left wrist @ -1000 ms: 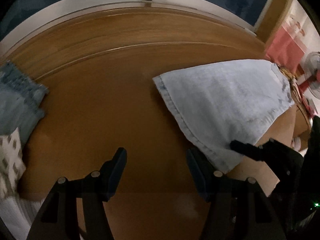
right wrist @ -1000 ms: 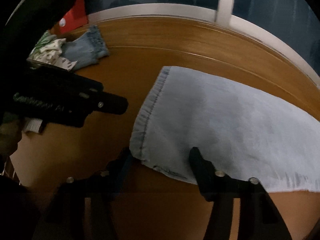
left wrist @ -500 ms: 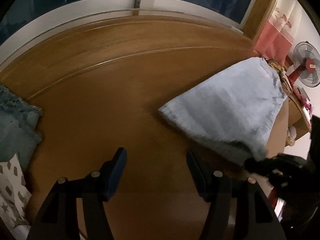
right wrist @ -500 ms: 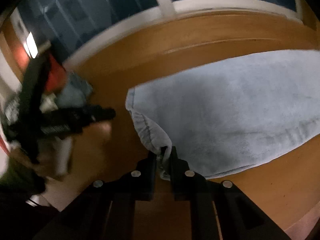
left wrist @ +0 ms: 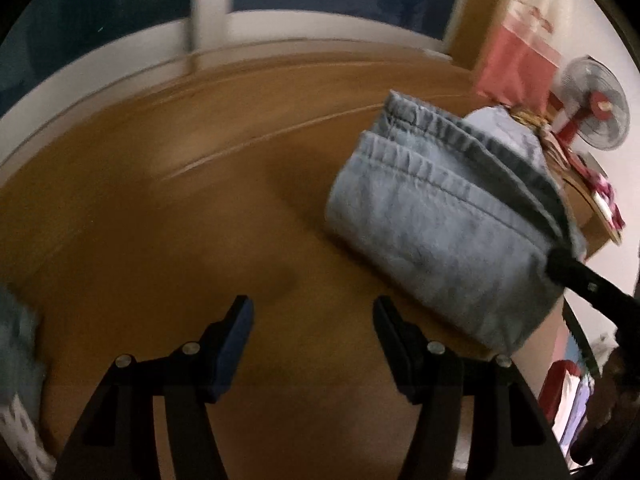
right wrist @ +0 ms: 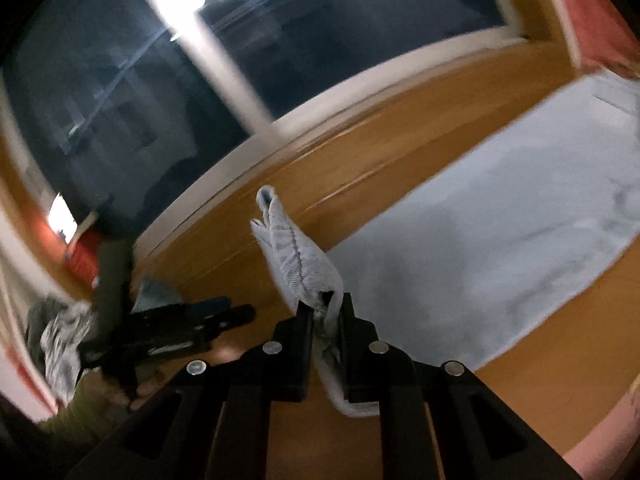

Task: Fold clothes
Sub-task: 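Grasp the jeans hem end with the right gripper and lift it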

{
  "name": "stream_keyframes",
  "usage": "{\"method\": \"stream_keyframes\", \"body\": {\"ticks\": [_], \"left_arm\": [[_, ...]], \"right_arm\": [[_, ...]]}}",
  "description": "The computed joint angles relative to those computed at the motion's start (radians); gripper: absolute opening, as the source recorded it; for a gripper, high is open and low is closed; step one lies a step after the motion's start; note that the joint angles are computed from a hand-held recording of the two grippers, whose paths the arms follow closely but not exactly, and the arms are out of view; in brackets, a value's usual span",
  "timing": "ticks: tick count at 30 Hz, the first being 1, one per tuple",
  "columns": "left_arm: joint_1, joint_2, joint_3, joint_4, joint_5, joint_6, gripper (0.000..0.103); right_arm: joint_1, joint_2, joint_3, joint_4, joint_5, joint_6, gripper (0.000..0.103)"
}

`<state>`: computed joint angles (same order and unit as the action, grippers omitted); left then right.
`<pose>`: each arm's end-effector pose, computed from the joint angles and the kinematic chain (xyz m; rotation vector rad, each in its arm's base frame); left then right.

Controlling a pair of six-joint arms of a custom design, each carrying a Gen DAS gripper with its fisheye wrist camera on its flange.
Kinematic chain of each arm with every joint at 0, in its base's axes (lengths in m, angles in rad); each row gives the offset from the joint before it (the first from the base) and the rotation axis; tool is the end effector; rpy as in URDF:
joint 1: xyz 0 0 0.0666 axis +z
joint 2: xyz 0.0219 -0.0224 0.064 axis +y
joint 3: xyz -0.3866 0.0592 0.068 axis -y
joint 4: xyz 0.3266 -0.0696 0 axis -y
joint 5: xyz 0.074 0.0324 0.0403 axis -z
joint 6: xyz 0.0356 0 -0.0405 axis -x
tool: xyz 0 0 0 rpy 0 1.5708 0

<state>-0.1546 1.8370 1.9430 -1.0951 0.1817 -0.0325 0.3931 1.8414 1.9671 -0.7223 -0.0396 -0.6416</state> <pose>0.5658 -0.0951 0.4291 0.3084 2.5407 -0.2794 0.5588 0.2328 0.4642 0.2540 2.2228 0.6245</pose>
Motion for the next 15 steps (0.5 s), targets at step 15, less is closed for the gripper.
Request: {"method": "stream_keyframes", "body": {"ticks": [15], "left_arm": [[-0.15,0.169,0.197,0.003,-0.057,-0.249,0.06]], "right_arm": [[-0.026,0.062,0.077,-0.294,0.196,-0.044,0.022]]}}
